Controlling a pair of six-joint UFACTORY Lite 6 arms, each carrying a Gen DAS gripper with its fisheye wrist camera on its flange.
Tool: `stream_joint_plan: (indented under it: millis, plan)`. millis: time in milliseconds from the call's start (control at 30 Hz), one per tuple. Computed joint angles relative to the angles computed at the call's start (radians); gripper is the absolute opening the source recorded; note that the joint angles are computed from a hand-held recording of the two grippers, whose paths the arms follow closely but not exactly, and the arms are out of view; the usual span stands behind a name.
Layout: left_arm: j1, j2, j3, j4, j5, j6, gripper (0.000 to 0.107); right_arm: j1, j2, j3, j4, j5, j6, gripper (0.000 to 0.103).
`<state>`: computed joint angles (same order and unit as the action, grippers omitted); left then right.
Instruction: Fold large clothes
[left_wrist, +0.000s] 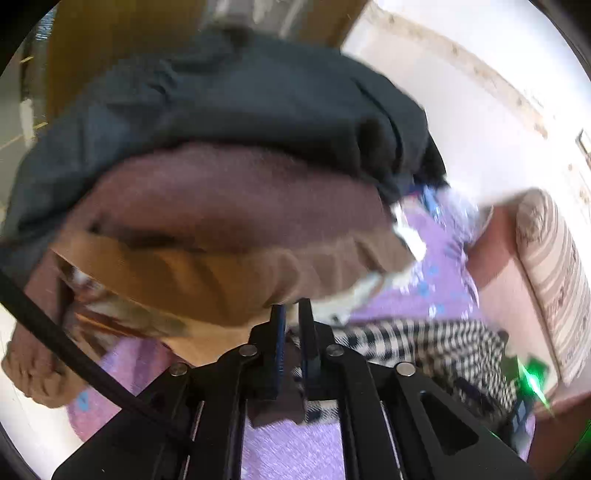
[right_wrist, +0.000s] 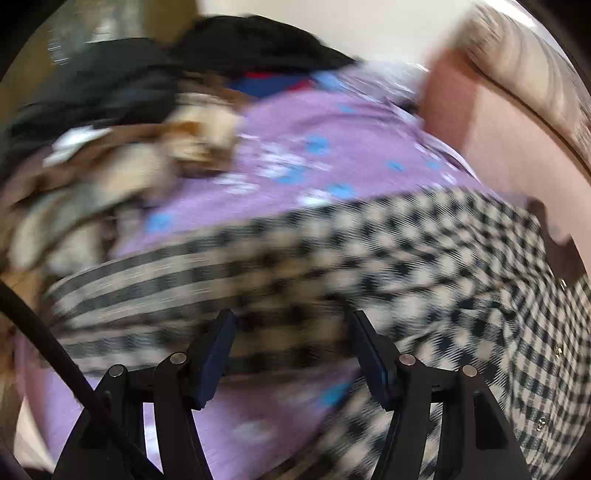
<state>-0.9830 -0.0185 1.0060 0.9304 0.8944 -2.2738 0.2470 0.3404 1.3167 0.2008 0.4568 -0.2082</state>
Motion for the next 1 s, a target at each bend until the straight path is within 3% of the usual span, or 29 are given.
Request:
stream_joint_plan:
  millis: [67,133,267,367,500,633,667,733,767,800,933,1000]
  plan:
    - [0.006,-0.043,-0.034,0.007,0.016,-0.03,0.019,0.075,-0.115,-0.092,0.091,0.005,-0.135,0.073]
    - [0.017,-0.091,-0.078,0.006,0.019,-0.055,0.019,0.174,-0.194,-0.164,0.067,-0.009,-0.152,0.079]
    - [0.042,-0.186,-0.158,-0.003,-0.001,-0.065,0.019,0.44,-0.257,-0.262,-0.32,-0.097,0.153,0.079]
    - [0.027,-0.23,-0.175,-0.004,0.028,-0.069,0.019,0.582,-0.2,-0.247,-0.634,-0.119,0.412,0.079]
    - [-0.03,-0.234,-0.142,-0.006,0.156,-0.065,0.019,0.689,-0.067,-0.195,-1.048,-0.123,0.803,0.079]
    - [-0.041,-0.248,-0.136,-0.001,0.204,-0.069,0.02,0.731,0.024,-0.15,-1.295,-0.099,1.05,0.078]
    - [-0.04,-0.259,-0.146,0.001,0.199,-0.077,0.02,0.721,0.035,-0.14,-1.288,-0.117,1.057,0.073]
    - [-0.03,-0.268,-0.158,0.002,0.184,-0.089,0.02,0.702,0.06,-0.104,-1.165,-0.129,0.955,0.045]
    - [-0.029,-0.273,-0.164,0.002,0.181,-0.095,0.02,0.697,0.076,-0.084,-1.121,-0.117,0.919,0.024]
    - [-0.037,-0.284,-0.173,0.001,0.186,-0.104,0.02,0.689,0.085,-0.072,-1.086,-0.112,0.894,0.017]
    - [-0.037,-0.243,-0.145,0.017,0.173,-0.114,0.021,0.614,0.039,-0.074,-0.889,-0.155,0.766,0.013]
    - [-0.049,-0.221,-0.125,0.026,0.183,-0.125,0.027,0.555,-0.015,-0.079,-0.759,-0.168,0.682,0.013]
